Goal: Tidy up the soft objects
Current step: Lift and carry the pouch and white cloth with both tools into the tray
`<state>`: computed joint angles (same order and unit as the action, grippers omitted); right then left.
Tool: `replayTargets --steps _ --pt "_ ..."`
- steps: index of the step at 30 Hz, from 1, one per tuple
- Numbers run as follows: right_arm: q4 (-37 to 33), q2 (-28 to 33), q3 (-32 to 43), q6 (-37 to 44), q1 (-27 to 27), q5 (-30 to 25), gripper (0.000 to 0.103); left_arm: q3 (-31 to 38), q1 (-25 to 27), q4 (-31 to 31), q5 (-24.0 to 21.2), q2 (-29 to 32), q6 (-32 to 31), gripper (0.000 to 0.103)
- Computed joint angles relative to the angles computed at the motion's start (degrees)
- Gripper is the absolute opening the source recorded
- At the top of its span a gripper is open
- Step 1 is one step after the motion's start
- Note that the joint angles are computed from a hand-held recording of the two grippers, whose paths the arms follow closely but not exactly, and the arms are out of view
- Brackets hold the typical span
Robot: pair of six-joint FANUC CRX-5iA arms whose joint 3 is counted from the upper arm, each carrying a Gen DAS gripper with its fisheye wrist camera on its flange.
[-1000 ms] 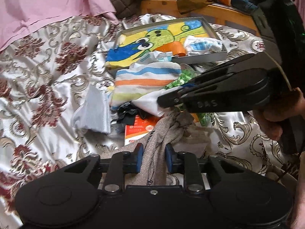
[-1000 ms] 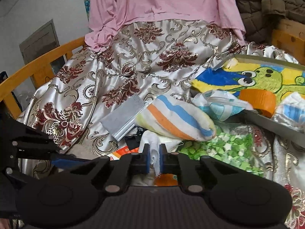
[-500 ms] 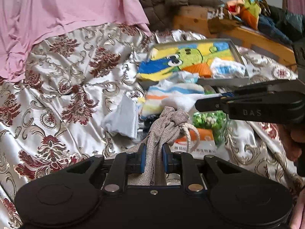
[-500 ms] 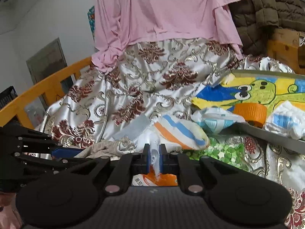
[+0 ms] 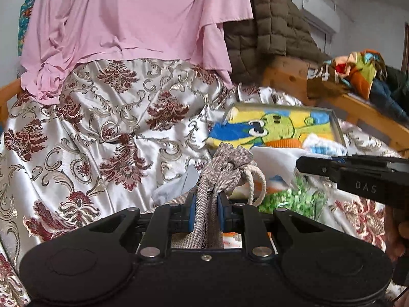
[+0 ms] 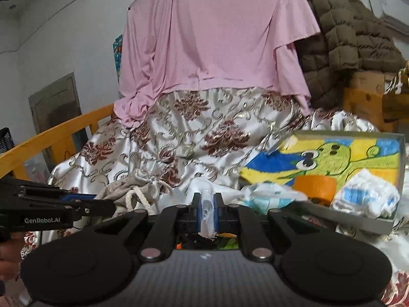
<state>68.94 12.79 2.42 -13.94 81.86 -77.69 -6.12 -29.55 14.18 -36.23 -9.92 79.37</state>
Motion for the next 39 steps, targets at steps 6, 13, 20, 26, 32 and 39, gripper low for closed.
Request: replayTargets --steps 6,13,20,26,32,39 --pt "3.8 -0.7 -2.0 -3.5 -1.1 -2.6 0.010 0.2 -1.1 3.6 5.0 1.2 -2.9 0.018" --pt "5.6 -4.8 -9.0 -15.2 -3.4 -6.1 0.010 10.4 -5.6 2.5 8.9 10.7 1.7 0.019" --pt "6.6 -5.7 -12.7 -21.7 -6.9 -12.2 0.010 28.8 -10.9 -2.7 7.6 25.4 7.8 0.019" --pt "5.6 -4.4 -12.8 -22.1 -8.8 -18.2 0.010 46.9 -12.9 -6.5 0.6 38.7 15.3 0.019" --pt "1.6 -4.4 -13.1 -24.3 -9.4 -20.3 0.010 62.1 -13.4 -9.4 -8.5 49.1 20.8 0.020" --pt "-2.6 -4.9 -12.9 -26.3 -9.6 -19.5 0.015 80.3 -14.1 -10.6 -20.3 60.2 25.0 0.021"
